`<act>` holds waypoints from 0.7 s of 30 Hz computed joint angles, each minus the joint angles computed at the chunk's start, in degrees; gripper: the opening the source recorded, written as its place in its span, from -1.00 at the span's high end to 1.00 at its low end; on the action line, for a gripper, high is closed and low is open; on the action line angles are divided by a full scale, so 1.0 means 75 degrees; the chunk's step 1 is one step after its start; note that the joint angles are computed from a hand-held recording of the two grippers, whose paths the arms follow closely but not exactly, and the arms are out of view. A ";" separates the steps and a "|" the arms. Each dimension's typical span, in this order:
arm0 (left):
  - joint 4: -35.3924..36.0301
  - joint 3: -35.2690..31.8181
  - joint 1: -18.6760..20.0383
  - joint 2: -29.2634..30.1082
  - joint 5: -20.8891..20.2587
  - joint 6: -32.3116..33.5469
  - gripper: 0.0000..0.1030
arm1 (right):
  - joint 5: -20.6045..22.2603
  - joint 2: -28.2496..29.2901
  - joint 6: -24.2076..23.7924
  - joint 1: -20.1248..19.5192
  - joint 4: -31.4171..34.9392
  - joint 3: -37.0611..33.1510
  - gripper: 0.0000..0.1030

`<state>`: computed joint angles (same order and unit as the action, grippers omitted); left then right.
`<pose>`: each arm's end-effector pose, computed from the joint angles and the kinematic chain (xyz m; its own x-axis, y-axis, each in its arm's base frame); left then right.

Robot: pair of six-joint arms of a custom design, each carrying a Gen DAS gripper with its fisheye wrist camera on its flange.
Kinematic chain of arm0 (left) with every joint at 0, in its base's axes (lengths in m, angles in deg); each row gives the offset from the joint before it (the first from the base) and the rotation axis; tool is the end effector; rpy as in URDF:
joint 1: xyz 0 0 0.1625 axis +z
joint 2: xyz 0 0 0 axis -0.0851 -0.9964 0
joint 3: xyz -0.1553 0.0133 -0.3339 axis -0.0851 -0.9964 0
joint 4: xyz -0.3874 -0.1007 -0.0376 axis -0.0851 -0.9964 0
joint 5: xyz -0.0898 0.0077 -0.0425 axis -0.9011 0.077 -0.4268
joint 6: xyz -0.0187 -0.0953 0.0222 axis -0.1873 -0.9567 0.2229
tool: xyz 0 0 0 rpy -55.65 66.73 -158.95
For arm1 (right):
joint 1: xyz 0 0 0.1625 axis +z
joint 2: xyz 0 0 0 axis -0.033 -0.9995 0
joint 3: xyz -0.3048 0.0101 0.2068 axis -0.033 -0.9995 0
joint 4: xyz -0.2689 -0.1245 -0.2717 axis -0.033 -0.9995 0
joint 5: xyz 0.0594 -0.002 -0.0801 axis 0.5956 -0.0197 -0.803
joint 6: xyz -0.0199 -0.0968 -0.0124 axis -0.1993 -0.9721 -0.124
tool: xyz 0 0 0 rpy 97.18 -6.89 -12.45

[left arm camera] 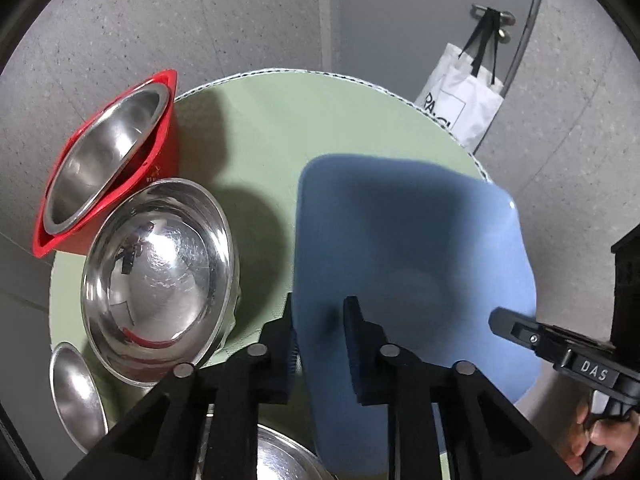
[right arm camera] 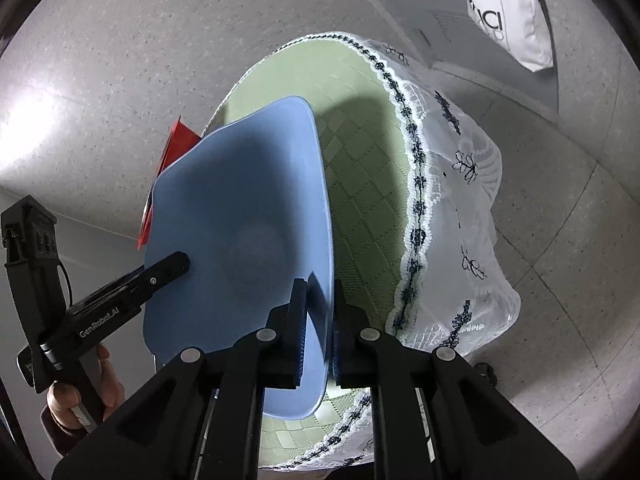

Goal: Organize plates and bowls
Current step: 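Lower the blue plate onto the bowl in the red basket and release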

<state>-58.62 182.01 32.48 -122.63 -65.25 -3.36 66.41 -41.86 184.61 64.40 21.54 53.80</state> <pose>-0.2749 -0.3648 0.0166 -0.6755 0.2235 -0.7026 0.4371 0.8889 -0.1375 0.0291 -0.2760 0.0737 -0.9995 0.0117 -0.0308 0.0228 0.9211 -0.3886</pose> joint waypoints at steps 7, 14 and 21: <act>-0.0655 0.0339 0.0009 -0.0841 0.0487 0.0661 0.70 | 0.0871 -0.0512 0.1230 0.1977 -0.0046 -0.0376 0.81; -0.1167 0.0736 0.0343 -0.2465 0.0829 0.1775 0.70 | 0.2242 0.0060 0.2800 0.4647 -0.0060 -0.1637 0.81; -0.1327 0.0397 0.1499 -0.3600 0.0995 0.3406 0.70 | 0.3263 0.2084 0.3705 0.6403 0.0129 -0.3687 0.81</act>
